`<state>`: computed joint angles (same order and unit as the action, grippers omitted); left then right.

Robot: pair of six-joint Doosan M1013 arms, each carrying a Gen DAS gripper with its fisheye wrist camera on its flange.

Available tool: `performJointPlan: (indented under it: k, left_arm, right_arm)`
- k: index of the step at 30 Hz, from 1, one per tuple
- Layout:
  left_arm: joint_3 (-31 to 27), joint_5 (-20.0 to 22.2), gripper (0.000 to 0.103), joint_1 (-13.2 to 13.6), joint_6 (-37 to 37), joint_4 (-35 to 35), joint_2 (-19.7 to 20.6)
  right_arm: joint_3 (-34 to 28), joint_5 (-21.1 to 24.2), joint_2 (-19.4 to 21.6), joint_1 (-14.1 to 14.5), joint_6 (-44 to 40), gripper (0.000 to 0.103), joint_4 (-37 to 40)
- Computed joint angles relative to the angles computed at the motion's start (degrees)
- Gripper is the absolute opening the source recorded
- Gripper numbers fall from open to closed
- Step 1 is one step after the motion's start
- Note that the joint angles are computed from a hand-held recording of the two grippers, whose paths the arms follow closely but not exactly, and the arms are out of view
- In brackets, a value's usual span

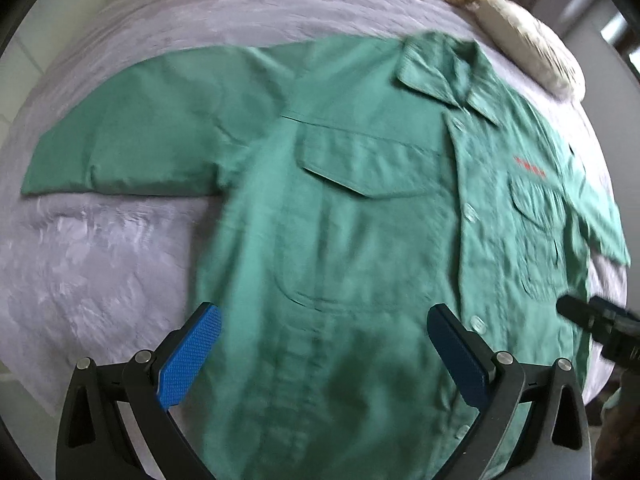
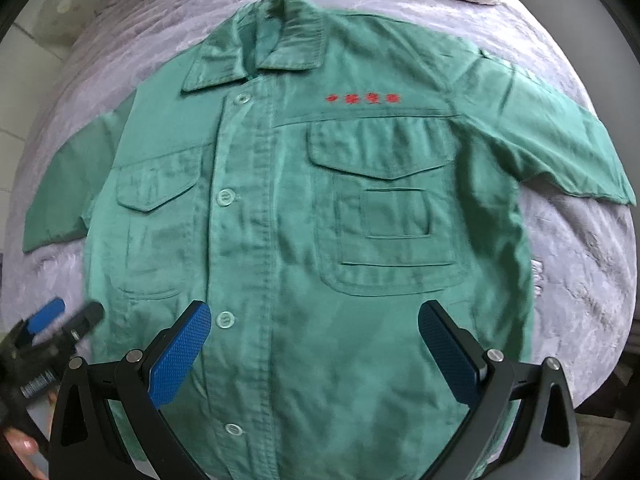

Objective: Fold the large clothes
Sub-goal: 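Grasp the green shirt's sleeve with the left tool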

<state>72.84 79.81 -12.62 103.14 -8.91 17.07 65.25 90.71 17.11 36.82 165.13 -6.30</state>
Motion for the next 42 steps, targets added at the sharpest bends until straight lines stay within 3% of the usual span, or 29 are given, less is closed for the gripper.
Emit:
performJointPlan:
  k: [3,9,17,22,23,25,27,28,30,35,42]
  left_arm:
    - [-1.7,-1.1,0.103,2.9,-2.1,-1.7,1.9]
    - [-5.8,-6.5,0.103,8.4,-6.6,-2.5,6.5]
    - [-14.8,-11.6,0.103,15.5,-18.9,-2.9,15.5]
    - [-17.0,-14.2,0.101,16.6,-21.6,-2.5,18.3]
    - [-16.7,-15.7,0.095,16.4,-22.2,-1.9,18.3]
    - [-16.9,-16.9,0.046,16.0,-23.8,1.5,18.4]
    - [-16.7,-18.3,0.018,16.6,-24.0,1.2,18.1]
    - [-16.1,-18.9,0.012,17.1,-23.0,-1.5,17.7]
    - [-15.7,-19.9,0.007,18.0,-19.7,-6.1,16.9]
    - [-13.5,-23.1,0.007,17.7,-5.1,-18.5,13.3]
    - [-15.5,-17.3,0.007,11.2,14.0,-34.9,11.3]
  right_arm:
    - [-1.3,-1.2,1.5,0.3,-2.4,0.103,0.7]
    - [-1.6,-14.4,3.1,0.2,-7.6,0.103,5.6]
    - [-7.2,-15.4,9.4,-0.1,-16.4,0.103,14.1]
    - [-9.9,-15.5,11.9,0.3,-17.8,0.103,15.2]
    - [-10.5,-15.5,12.4,0.4,-18.0,0.103,15.1]
    - [-11.2,-15.4,13.1,0.4,-18.4,0.103,15.0]
    - [-12.1,-15.5,14.2,0.4,-18.5,0.103,14.7]
    - [-12.2,-15.7,14.3,0.4,-18.7,0.103,14.8]
    - [-11.7,-16.2,14.1,0.3,-18.9,0.103,14.7]
    - [-8.6,-19.5,12.0,0.4,-17.2,0.103,13.2]
    - [-2.3,-24.7,7.2,0.4,-9.7,0.103,7.8]
